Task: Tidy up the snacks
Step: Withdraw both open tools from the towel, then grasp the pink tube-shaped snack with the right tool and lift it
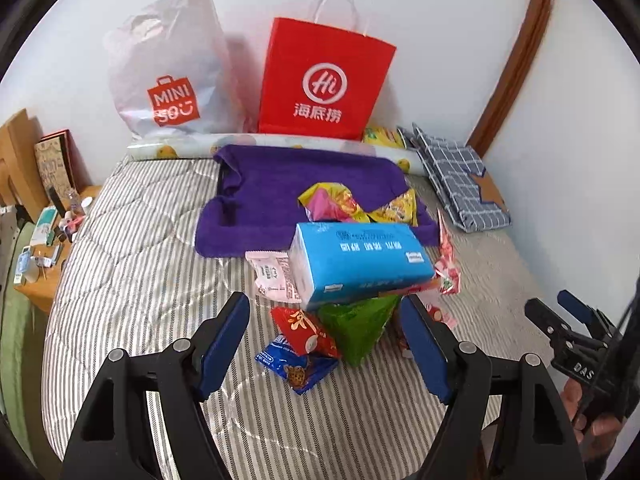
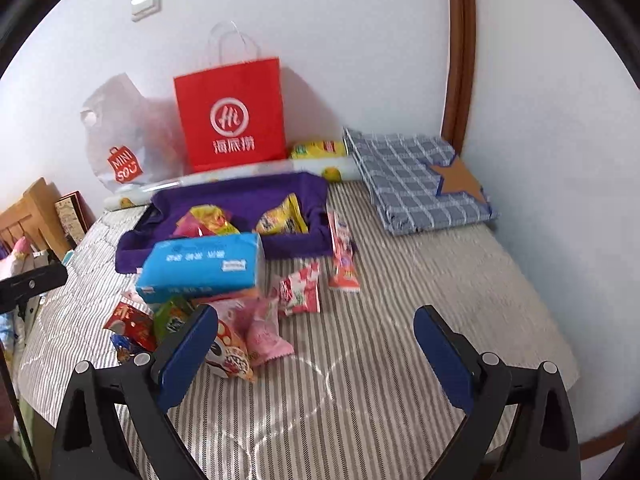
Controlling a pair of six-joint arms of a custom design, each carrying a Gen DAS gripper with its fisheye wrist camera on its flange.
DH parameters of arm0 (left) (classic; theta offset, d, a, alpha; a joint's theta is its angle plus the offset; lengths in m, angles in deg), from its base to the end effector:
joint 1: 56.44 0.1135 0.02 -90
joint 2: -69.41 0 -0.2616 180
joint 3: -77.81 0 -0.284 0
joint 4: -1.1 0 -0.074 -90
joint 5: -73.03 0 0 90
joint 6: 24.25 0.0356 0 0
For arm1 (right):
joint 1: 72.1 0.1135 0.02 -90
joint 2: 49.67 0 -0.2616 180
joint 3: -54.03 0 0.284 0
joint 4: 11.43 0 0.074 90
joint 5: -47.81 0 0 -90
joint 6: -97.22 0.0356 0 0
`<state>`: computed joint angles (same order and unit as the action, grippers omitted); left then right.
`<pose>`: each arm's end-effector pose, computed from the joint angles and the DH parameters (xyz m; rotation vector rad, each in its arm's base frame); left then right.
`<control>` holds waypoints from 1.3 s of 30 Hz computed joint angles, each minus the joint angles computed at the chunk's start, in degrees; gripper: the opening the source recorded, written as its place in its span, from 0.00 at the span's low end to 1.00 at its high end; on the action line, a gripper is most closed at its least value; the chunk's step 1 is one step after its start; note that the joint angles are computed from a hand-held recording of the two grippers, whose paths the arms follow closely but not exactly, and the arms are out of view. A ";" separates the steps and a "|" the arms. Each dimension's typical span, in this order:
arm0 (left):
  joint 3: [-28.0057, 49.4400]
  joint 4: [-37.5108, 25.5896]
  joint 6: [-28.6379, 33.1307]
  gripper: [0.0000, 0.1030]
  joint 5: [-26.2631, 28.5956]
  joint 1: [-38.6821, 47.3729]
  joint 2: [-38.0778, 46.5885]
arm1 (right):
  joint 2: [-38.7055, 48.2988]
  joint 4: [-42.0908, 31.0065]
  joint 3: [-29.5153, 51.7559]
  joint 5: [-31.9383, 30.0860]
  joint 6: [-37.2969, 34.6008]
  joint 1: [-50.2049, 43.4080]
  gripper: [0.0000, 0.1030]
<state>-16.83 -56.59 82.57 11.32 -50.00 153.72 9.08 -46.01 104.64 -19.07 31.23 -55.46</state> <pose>0.3357 0.0209 0.2910 0.4045 2.4150 -0.4552 0.2376 0.0564 0.2245 0.3437 2.2196 -0.0890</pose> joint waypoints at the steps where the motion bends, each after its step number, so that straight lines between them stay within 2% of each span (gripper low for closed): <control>1: -0.49 0.91 0.17 0.73 -0.59 -0.33 0.01 | 0.92 0.50 -0.05 -0.37 -0.10 -0.50 0.96; 3: -1.35 2.46 0.15 0.72 -1.44 -0.84 -0.04 | 3.15 1.81 -0.19 -0.44 -0.35 -1.42 0.94; 5: -1.02 2.87 -0.12 0.72 -1.73 -1.27 0.95 | 4.70 3.39 -0.42 -1.04 -1.17 -2.48 0.87; 12: 5.83 0.62 -4.34 0.72 -2.36 -2.19 9.28 | 11.17 9.51 1.10 -5.89 -4.70 -9.02 0.66; 14: 7.25 1.09 -4.98 0.72 -3.26 -2.87 11.25 | 14.07 11.95 2.31 -7.81 -6.02 -11.42 0.63; 16: 9.32 0.94 -5.17 0.72 -3.90 -3.69 13.85 | 18.26 14.07 4.32 -9.04 -7.19 -13.42 0.56; 24: 16.70 0.44 -5.98 0.72 -4.01 -5.01 22.67 | 32.78 18.68 12.89 -13.29 -10.25 -17.86 0.54; 26: 18.17 -0.08 -6.33 0.72 -4.60 -5.13 24.20 | 36.24 19.28 15.26 -14.38 -10.47 -18.94 0.50; 33: 22.75 -1.78 -7.05 0.72 -4.59 -4.63 29.10 | 44.89 17.81 22.08 -19.28 -10.77 -21.20 0.49; 35: 23.56 -2.28 -6.80 0.72 -4.59 -4.61 29.89 | 45.94 18.43 22.45 -20.37 -11.04 -21.36 0.43; 37: 23.75 -2.65 -6.56 0.72 -5.36 -4.67 30.02 | 46.59 18.97 22.59 -20.93 -11.68 -21.37 0.24; 39: 23.56 -3.23 -6.34 0.72 -5.27 -4.45 29.62 | 46.79 18.91 22.63 -19.92 -11.72 -21.15 0.19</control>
<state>6.73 -59.82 76.22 6.04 -54.46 183.34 55.87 -27.09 127.26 -38.99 19.51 -76.60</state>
